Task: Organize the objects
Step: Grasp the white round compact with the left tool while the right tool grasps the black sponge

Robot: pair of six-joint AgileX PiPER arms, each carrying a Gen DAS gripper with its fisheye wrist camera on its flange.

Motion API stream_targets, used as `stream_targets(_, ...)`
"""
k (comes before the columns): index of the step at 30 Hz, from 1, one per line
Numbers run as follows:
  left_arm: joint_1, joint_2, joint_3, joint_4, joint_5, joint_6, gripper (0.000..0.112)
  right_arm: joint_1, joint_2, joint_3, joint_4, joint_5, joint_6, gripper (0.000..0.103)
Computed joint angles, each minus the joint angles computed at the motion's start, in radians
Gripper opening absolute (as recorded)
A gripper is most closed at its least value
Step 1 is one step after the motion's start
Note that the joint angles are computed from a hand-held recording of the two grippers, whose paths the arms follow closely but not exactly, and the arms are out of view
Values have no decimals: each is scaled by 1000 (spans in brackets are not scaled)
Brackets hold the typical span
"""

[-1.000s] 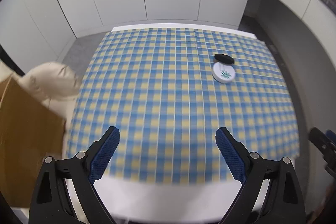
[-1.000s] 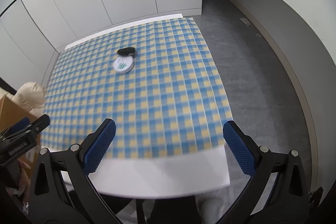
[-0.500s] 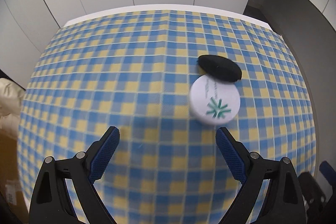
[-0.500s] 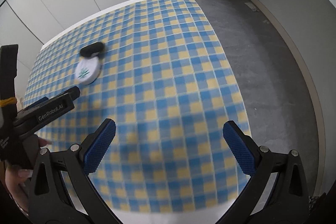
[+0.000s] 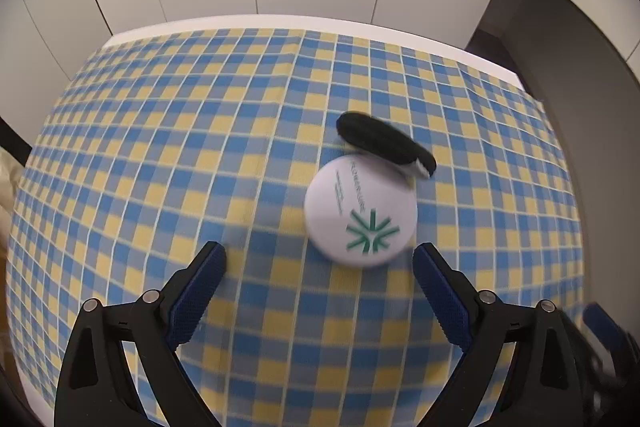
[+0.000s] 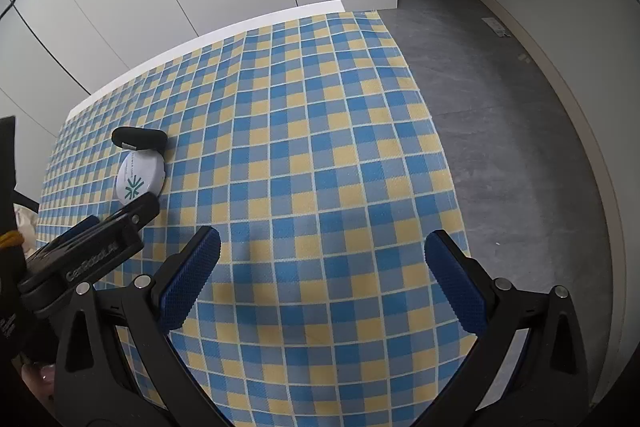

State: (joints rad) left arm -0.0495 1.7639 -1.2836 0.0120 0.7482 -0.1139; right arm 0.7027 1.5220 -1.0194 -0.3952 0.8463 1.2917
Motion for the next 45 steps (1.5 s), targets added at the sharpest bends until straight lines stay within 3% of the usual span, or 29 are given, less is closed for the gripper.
stream_targets(2,-36,31,-25,73,-21,-51,94,-5,-2,9,9,-16,4,103)
stream_targets(3,-39,28,-16,69,-59,-40,81,-9,-1,13,12,-19,4,103)
stream_targets(4,-39,19,-2,63,-95,-31,59,-12,3,14,16,-21,1,103)
stream_targets(5,-45,15,5,90,-117,-49,58,-12,7,13,18,-18,0,103)
stream_targets(9,36,-7,28,-20,-145,80,57,-10,8,18,18,-27,-3,103)
stream_targets(15,159,11,-18,-21,-77,80,57,16,92,-70,-5,-46,-17,103)
stream_targets(23,257,67,-80,8,-86,83,57,21,349,-341,17,-177,-155,103)
stream_targets(26,277,88,-105,-11,-89,114,57,41,456,-487,-1,-146,-211,103)
stream_targets(28,280,98,-115,-20,-95,132,57,61,534,-604,-35,-59,-228,103)
stream_targets(30,266,107,-121,-18,-102,134,57,82,601,-703,-74,14,-233,98)
stream_targets(32,265,114,-130,-29,-101,152,57,113,646,-771,-141,80,-213,73)
stream_targets(34,277,111,-127,-49,-100,189,57,130,646,-773,-180,81,-194,48)
stream_targets(42,348,87,-114,-96,-78,291,57,131,665,-831,-143,141,-172,44)
stream_targets(45,363,64,-94,-105,-73,316,57,132,610,-766,-132,144,-145,44)
